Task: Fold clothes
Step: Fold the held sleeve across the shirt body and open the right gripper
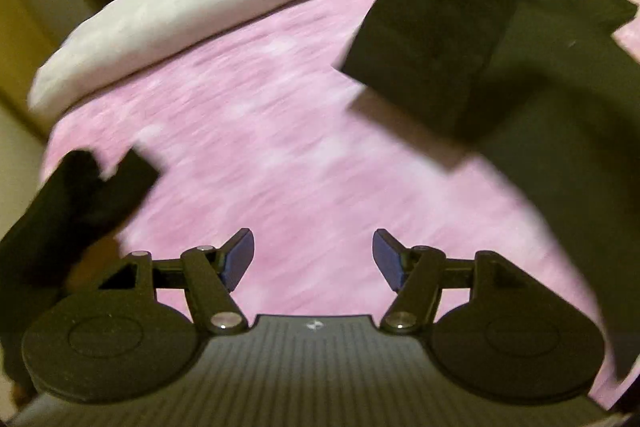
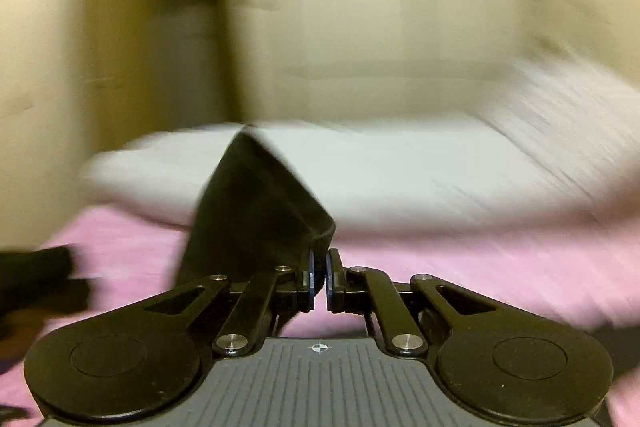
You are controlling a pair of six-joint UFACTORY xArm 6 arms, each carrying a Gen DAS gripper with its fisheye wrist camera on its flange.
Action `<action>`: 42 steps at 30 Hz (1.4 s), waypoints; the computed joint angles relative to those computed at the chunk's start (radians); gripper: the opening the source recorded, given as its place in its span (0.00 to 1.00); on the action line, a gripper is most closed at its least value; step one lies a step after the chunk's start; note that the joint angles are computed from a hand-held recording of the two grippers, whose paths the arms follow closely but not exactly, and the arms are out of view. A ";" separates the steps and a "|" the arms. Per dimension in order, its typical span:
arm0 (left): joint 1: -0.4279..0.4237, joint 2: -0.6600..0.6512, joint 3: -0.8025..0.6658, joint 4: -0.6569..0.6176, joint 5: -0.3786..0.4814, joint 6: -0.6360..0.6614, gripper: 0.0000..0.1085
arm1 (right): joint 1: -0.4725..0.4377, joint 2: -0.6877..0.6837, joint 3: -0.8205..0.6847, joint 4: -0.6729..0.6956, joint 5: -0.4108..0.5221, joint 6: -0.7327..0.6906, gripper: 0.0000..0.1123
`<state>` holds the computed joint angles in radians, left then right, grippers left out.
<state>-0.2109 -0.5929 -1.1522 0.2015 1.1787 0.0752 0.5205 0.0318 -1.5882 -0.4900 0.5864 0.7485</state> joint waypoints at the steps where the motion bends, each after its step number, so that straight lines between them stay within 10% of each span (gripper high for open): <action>1: -0.068 0.035 -0.017 0.031 -0.004 -0.077 0.57 | -0.054 -0.044 0.095 0.046 -0.008 -0.001 0.03; 8: -0.376 0.323 -0.134 0.224 -0.006 -0.423 0.58 | -0.278 -0.091 0.364 0.557 -0.058 -0.410 0.03; 18: -0.347 0.606 -0.257 0.351 -0.092 -0.547 0.58 | -0.334 -0.084 0.350 0.949 -0.002 -0.767 0.04; 22: -0.319 0.621 -0.258 0.451 -0.105 -0.714 0.34 | -0.341 -0.080 0.327 0.949 0.021 -0.735 0.04; 32: -0.271 0.523 -0.139 0.377 -0.098 -0.914 0.40 | -0.315 -0.115 0.364 0.775 0.047 -0.608 0.04; 42: -0.276 0.383 -0.067 0.274 -0.085 -0.756 0.38 | -0.355 -0.210 0.417 0.575 0.191 -0.187 0.12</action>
<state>-0.4867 -0.2104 -1.2190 0.4752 1.0940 -0.6809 0.1652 -0.1779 -1.1713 0.0851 0.7770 0.5617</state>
